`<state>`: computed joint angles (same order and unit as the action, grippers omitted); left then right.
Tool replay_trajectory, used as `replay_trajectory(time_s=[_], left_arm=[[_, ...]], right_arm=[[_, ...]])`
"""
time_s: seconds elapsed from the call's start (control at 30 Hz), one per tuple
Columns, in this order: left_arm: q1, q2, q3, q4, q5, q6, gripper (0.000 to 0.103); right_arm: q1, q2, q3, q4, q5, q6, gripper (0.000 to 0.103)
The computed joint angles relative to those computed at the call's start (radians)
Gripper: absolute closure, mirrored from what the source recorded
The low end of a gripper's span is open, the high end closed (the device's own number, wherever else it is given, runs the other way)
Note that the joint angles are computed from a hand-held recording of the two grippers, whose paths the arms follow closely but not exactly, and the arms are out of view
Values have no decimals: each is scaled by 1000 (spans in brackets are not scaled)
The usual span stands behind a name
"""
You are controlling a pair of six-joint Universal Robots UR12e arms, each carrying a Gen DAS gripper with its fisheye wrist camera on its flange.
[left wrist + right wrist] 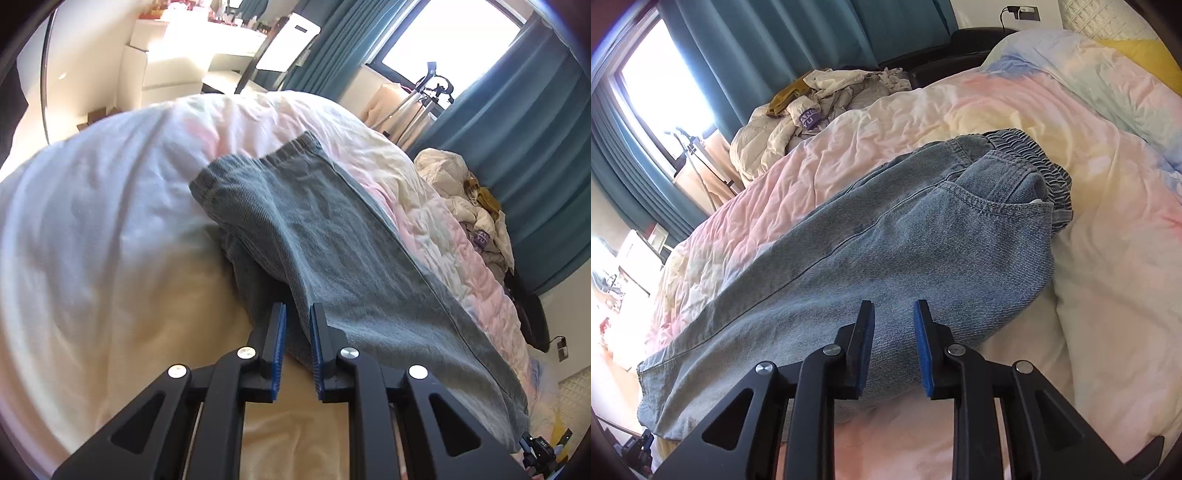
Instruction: Fold clothes
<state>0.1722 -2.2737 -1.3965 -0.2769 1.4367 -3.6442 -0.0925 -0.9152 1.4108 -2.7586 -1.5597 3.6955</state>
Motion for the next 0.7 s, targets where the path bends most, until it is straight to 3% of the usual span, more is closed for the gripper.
replay_trajectory(time_s=[0.07,0.13,0.4,0.5,0.6,0.7], left_arm=[[-10,20,-21,39,68,-11,90],[-17,37,-41,72,87,-3,90],[-78,29,-10,74,62,174,88],[-110,9,18,41,26,239,81],[-156,-26,61,-25,19,295,77],[-200,-61,109,-104,-7,417,77]], right_arm=[[-3,0,2,-9,9,7,81],[-6,-1,4,-20,18,15,81],[-20,14,-11,-58,3,76,77],[-25,24,-21,-73,10,86,76],[-24,43,-45,-74,16,73,68],[-25,67,-74,-72,47,43,65]])
